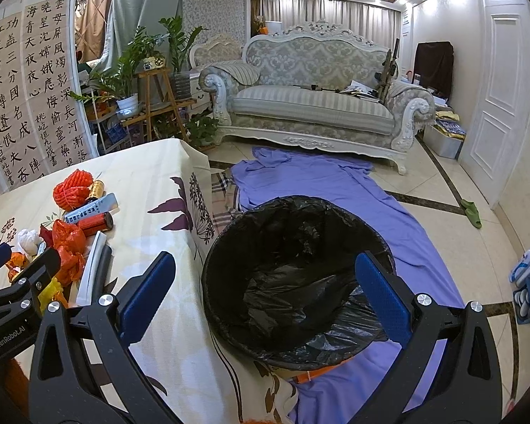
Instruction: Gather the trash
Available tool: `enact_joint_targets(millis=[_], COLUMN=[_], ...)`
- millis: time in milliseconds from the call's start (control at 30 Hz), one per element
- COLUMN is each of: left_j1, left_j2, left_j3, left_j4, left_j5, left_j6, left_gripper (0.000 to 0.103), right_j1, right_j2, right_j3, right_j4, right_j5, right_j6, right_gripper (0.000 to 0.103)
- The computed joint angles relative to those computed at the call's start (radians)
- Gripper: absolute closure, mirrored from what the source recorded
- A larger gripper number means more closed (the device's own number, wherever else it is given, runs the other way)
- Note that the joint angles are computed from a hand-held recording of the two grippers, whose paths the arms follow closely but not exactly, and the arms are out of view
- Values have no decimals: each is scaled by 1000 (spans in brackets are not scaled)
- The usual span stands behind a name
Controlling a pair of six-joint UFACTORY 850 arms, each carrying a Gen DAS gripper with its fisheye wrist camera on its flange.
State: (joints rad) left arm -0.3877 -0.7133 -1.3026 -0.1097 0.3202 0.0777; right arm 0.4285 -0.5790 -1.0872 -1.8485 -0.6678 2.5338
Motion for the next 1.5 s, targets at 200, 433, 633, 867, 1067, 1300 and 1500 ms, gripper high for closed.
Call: enact_joint_targets(millis=[200,433,633,867,1067,1300,1500], left_j1=[0,0,-3,-4,-4,-5,-5], left_j2=[-4,-3,-9,-14,-14,-14,-14], left_j3=[-4,-3,-6,-9,-9,-9,-10], left_j4=[2,-1,-9,-13,-10,-12,-13], left_j5=[-2,-3,-3,-3,-4,-4,-6], left_j6=[-1,0,9,13,10,11,11], left_gripper=[6,6,6,6,6,6,6], right_j1=[-1,-2,-2,-4,-8,-9,-12], right_j2=[2,2,2,4,6,6,4], right_j3=[1,3,2,7,15,20,20], right_j4=[1,0,2,1,-7,-8,6], right_j5=[2,2,1,2,1,-1,2], right_j6=[-1,0,-1,2,12,16,12], right_gripper=[3,3,3,3,3,3,3])
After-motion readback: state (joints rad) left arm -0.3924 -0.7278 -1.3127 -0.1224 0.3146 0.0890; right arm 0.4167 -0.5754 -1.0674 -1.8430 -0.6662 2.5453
